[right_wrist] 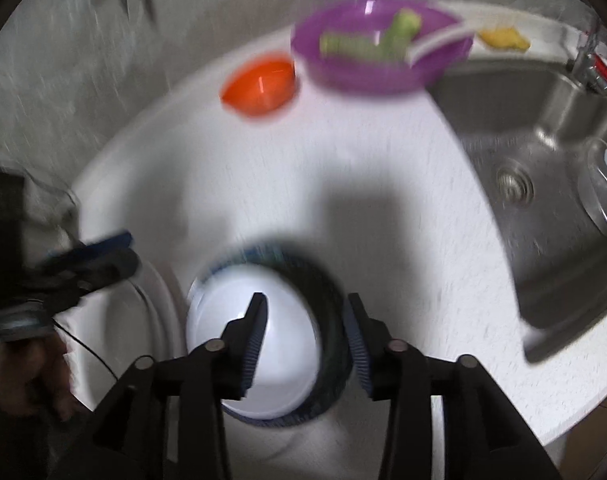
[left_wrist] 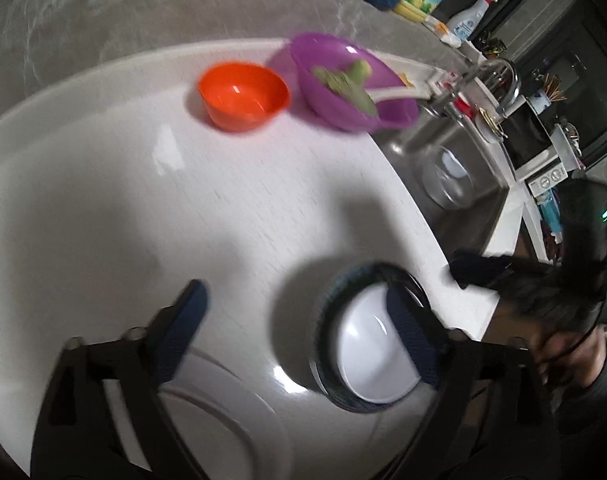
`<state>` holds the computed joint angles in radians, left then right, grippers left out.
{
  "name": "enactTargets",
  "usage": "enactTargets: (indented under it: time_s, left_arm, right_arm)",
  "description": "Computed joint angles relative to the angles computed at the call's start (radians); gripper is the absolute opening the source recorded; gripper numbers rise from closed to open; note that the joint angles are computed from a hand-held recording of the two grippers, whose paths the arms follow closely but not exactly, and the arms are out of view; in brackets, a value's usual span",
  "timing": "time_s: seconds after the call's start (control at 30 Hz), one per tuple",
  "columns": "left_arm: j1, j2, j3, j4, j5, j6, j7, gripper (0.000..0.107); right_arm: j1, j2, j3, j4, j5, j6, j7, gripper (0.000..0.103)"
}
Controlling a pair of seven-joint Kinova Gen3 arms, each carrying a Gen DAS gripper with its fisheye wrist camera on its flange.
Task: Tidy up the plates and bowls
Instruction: 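Move both grippers toward the orange bowl, then close both grippers on the rim of the orange bowl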
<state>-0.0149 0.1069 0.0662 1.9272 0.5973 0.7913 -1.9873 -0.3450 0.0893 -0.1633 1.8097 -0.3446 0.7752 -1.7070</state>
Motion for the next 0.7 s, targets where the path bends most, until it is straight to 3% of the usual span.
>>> enactTargets:
  time_s: [0.13,0.33,0.47,0.7]
  left_arm:
    - [-0.048,0.092,-0.023,-0.126,-0.027,0.094,-0.007,0.103]
    - [-0.135,0.210,-0.004,-0.276,-0.015,0.180,-0.005,0.103]
    - [-0.148,0.293,-0.003,-0.383,-0.043,0.210,0.052,0.103]
    - [-0.126,0.448,0.024,-0.579,-0.134,0.234,0.144,0.102]
  right_arm:
    - [0.155,-0.001,-0.063,-0.035,-0.163,-0.084,0.116,0.076]
    - [0.178,0.095,-0.028,-0.128,-0.390,-0.121,0.274,0.077]
    - [0.139,0.165,-0.026,-0.197,-0.385,-0.136,0.257,0.077]
    - [0.126,0.309,-0.057,-0.317,-0.352,-0.133,0.120,0.074]
